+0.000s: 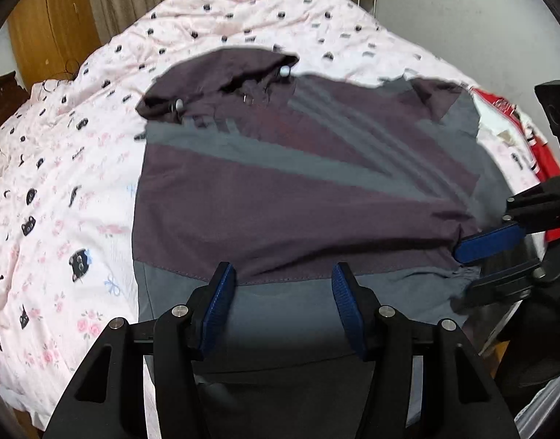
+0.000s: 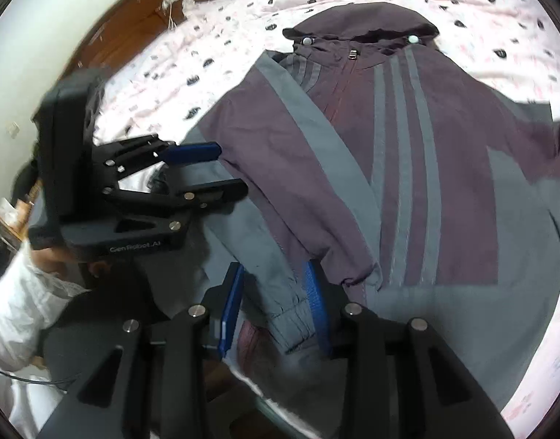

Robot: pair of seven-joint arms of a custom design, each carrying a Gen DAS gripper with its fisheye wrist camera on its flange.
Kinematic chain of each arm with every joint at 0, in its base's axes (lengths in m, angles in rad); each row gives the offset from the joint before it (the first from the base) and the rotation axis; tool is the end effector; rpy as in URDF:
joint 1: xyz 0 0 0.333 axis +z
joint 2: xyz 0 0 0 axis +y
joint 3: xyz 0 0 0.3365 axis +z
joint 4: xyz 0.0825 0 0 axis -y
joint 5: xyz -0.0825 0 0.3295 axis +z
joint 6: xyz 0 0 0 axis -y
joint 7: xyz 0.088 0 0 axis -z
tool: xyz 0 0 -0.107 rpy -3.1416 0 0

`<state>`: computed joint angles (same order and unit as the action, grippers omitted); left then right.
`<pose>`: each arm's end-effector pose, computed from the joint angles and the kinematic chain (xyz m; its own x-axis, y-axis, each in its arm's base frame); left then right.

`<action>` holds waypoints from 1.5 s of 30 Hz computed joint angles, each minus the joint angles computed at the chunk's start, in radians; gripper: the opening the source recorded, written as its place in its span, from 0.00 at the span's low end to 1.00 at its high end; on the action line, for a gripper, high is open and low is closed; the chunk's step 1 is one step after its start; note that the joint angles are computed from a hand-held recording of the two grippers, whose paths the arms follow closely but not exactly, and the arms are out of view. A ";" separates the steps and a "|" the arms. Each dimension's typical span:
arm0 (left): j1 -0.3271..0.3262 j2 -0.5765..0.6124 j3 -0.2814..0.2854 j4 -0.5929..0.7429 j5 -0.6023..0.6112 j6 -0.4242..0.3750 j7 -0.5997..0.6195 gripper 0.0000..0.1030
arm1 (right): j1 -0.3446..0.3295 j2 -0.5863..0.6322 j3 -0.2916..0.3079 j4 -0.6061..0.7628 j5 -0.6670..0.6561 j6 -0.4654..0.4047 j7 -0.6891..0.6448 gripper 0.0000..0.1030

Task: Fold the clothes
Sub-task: 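Fold the held sleeve across the jacket body with the right gripper and release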

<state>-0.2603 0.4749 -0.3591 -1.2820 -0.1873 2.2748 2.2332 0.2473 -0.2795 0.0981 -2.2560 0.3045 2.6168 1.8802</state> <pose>0.5955 -0.3494 0.5813 -0.8946 -0.4460 -0.0280 -0.3462 0.7313 -0.5876 0.4298 0.1530 0.5903 -0.0505 -0.9106 -0.4101 -0.8482 0.2559 -0.4638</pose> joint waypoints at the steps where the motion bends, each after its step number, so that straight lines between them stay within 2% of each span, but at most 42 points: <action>1: 0.010 -0.012 -0.011 -0.020 -0.021 0.031 0.016 0.49 | 0.001 -0.027 -0.002 -0.017 0.002 0.021 -0.008 0.35; 2: 0.020 -0.022 -0.022 -0.037 -0.044 0.060 0.033 0.49 | -0.001 -0.055 -0.002 -0.035 0.001 0.041 -0.015 0.37; 4: 0.033 -0.027 -0.040 -0.043 -0.088 0.097 0.056 0.49 | -0.059 -0.120 0.027 -0.073 -0.066 0.064 0.046 0.53; 5: 0.028 -0.022 -0.038 -0.035 -0.092 0.102 0.050 0.49 | -0.095 -0.155 0.041 -0.093 -0.099 0.073 0.082 0.55; 8: 0.005 0.002 -0.025 0.001 -0.077 0.110 0.016 0.49 | -0.201 -0.251 0.062 -0.152 -0.164 0.070 0.190 0.56; 11: -0.036 0.041 0.004 0.060 -0.009 0.077 -0.053 0.50 | -0.326 -0.340 0.062 -0.220 -0.207 0.070 0.305 0.56; 15: -0.079 0.099 0.032 0.140 0.071 -0.021 -0.151 0.50 | -0.432 -0.427 -0.021 -0.330 -0.179 0.124 0.370 0.57; 17: -0.079 0.106 0.024 0.141 0.077 -0.016 -0.157 0.50 | -0.454 -0.433 -0.066 -0.353 -0.153 0.131 0.361 0.57; 19: -0.073 0.103 0.014 0.131 0.075 -0.002 -0.153 0.50 | -0.454 -0.430 -0.124 -0.381 -0.112 0.152 0.331 0.57; 24: -0.060 0.093 0.001 0.103 0.061 0.021 -0.156 0.51 | -0.345 -0.361 -0.260 -0.401 0.058 0.238 0.197 0.57; 26: -0.061 0.097 0.000 0.108 0.060 0.024 -0.157 0.51 | -0.339 -0.342 -0.274 -0.402 0.105 0.257 0.168 0.57; 31: -0.055 0.096 -0.008 0.093 0.051 0.049 -0.148 0.51 | -0.248 -0.297 -0.359 -0.391 0.249 0.334 0.039 0.57; 35: -0.052 0.096 -0.012 0.086 0.045 0.059 -0.144 0.52 | -0.215 -0.262 -0.393 -0.368 0.330 0.348 -0.042 0.56; 36: -0.052 0.096 -0.012 0.085 0.046 0.060 -0.143 0.52 | -0.208 -0.253 -0.401 -0.363 0.350 0.348 -0.061 0.51; 38: -0.051 0.094 -0.012 0.082 0.046 0.063 -0.142 0.52 | -0.208 -0.247 -0.408 -0.360 0.387 0.344 -0.093 0.34; 39: -0.050 0.095 -0.013 0.082 0.044 0.062 -0.141 0.52 | -0.205 -0.247 -0.415 -0.361 0.408 0.341 -0.111 0.21; 41: -0.050 0.097 -0.014 0.085 0.043 0.059 -0.140 0.52 | -0.204 -0.259 -0.414 -0.370 0.450 0.352 -0.141 0.20; 45: -0.052 0.102 -0.013 0.097 0.044 0.049 -0.142 0.52 | -0.284 -0.301 -0.332 -0.381 0.417 0.346 -0.140 0.18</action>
